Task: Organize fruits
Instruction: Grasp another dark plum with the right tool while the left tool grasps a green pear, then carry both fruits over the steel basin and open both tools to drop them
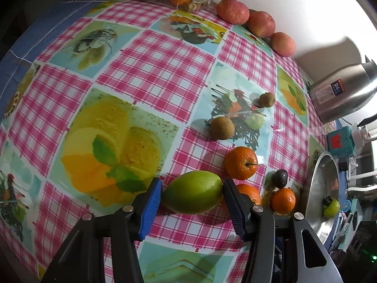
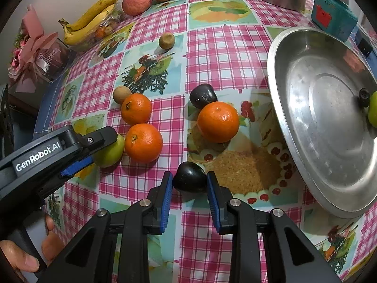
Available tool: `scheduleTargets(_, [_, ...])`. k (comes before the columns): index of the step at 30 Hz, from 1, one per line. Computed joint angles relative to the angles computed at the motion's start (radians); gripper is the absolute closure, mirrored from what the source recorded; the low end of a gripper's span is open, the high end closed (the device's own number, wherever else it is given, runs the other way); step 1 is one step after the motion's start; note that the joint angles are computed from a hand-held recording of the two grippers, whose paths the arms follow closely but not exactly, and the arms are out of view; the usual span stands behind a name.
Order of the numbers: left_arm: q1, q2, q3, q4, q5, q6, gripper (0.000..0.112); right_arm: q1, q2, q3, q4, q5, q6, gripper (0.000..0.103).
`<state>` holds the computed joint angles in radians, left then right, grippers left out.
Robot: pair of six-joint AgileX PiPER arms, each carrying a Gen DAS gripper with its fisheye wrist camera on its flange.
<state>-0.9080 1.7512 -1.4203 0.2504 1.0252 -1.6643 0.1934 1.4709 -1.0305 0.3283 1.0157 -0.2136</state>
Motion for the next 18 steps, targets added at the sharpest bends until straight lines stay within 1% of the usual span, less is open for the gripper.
scheduleTargets(3, [-0.001, -0.018, 0.012, 0.015, 0.003, -0.022, 0.056, -0.012, -0.01, -0.005, 0.016, 0.006, -0.017, 0.073])
scheduleTargets(7, [-0.01, -0.034, -0.001, 0.053, 0.034, -0.04, 0.056, -0.026, -0.026, -0.015, 0.032, 0.014, -0.032, 0.073])
scheduleTargets(18, [-0.033, -0.056, -0.031, 0.121, 0.083, -0.076, 0.056, -0.051, -0.067, -0.028, 0.052, 0.025, -0.042, 0.073])
